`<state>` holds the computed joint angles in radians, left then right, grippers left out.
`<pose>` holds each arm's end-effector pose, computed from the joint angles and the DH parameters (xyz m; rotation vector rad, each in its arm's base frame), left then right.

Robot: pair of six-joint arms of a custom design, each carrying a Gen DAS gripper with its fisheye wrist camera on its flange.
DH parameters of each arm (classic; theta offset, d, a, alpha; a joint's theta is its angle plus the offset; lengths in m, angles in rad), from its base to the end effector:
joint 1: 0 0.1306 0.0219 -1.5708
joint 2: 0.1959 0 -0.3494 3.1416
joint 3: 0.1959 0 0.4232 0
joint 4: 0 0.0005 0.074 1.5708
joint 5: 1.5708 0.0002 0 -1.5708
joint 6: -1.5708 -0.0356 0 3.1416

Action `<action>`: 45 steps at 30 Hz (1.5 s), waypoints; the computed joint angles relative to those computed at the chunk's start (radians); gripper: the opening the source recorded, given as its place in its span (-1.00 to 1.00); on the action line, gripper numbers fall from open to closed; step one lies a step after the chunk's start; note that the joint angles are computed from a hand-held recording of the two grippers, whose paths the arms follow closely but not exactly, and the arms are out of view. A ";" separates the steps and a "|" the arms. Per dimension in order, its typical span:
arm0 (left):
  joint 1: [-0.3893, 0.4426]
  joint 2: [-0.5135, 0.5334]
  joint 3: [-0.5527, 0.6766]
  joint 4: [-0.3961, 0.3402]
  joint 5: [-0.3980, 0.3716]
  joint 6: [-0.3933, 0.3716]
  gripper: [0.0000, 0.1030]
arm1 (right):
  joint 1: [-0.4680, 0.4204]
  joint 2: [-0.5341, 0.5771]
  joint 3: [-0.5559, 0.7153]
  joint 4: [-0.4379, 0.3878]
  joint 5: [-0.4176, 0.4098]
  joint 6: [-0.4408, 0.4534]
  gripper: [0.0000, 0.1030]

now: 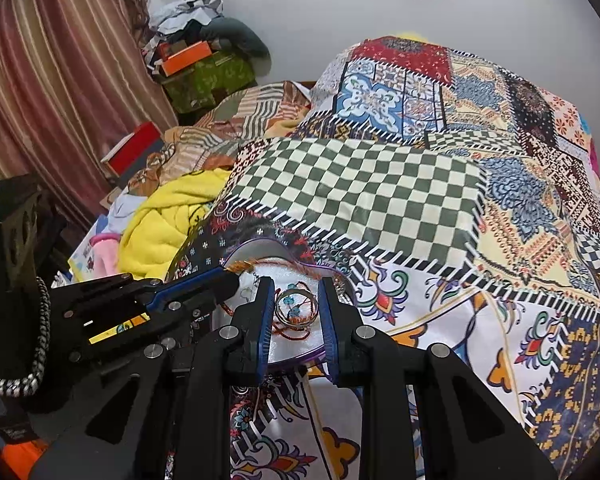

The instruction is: Organize jewelry

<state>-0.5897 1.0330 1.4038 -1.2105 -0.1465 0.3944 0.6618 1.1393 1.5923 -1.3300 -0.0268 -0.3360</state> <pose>0.3118 -0.2030 0.5317 0.1681 2.4118 -0.2807 0.3080 0.2405 0.5712 -0.4183 2.4704 0.4628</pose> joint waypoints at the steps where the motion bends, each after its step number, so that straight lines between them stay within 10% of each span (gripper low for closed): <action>1: -0.002 0.002 0.001 -0.001 -0.002 -0.002 -0.95 | 0.002 0.002 -0.002 0.000 0.000 0.000 -0.61; 28: -0.051 -0.042 0.118 -0.037 -0.115 0.007 -0.94 | -0.016 -0.072 0.092 -0.027 0.056 -0.044 -0.44; 40: -0.355 -0.099 0.288 0.002 -0.513 -0.068 -0.80 | 0.209 -0.179 0.206 0.042 0.442 -0.046 -0.44; 45: -0.539 -0.125 0.314 0.051 -0.739 -0.121 -0.27 | 0.368 -0.207 0.225 0.076 0.664 -0.027 -0.21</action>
<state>-1.1285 0.9076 1.7182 -1.1599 -0.8860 0.2739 1.0300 0.9326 1.8175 -1.2541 0.6373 -0.3634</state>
